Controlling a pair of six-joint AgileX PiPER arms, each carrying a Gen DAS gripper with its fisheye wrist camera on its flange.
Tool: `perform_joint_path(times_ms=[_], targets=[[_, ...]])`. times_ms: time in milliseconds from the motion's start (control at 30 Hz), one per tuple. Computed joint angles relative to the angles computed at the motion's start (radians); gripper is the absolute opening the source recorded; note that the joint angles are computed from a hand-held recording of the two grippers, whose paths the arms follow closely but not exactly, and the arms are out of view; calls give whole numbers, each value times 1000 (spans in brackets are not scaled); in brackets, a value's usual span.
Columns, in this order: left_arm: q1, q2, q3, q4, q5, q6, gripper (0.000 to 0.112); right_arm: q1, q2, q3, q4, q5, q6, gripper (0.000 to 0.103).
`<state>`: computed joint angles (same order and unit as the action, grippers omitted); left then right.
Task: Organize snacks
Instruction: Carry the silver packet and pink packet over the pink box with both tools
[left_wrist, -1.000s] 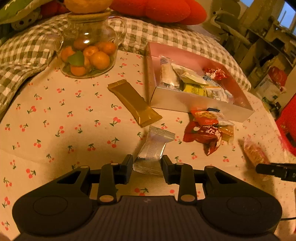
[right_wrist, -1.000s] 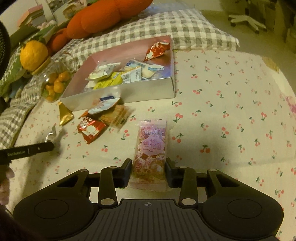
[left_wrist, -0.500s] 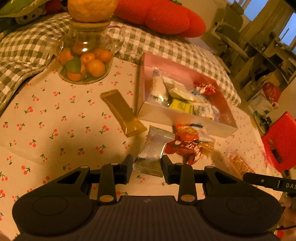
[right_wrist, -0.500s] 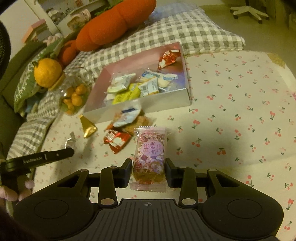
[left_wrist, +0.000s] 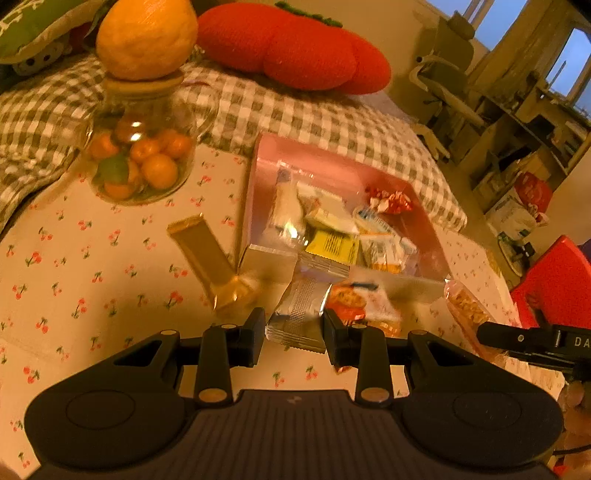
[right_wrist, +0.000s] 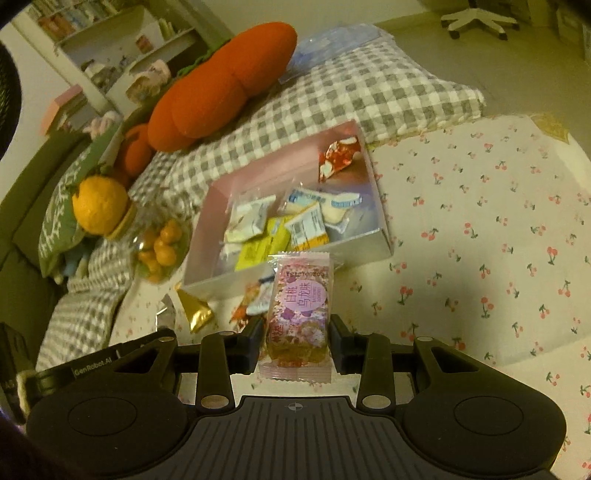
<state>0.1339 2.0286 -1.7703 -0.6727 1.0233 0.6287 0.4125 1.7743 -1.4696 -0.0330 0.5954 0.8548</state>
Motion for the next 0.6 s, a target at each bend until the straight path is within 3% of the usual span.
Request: perform_joint_path(times_ms=[200, 600], targets=[[-34, 41, -59, -34, -61, -32, 30, -14, 27, -41, -8, -14, 1, 36], [-105, 109, -49, -66, -261, 34, 31, -42, 37, -10, -37, -91, 45, 36]])
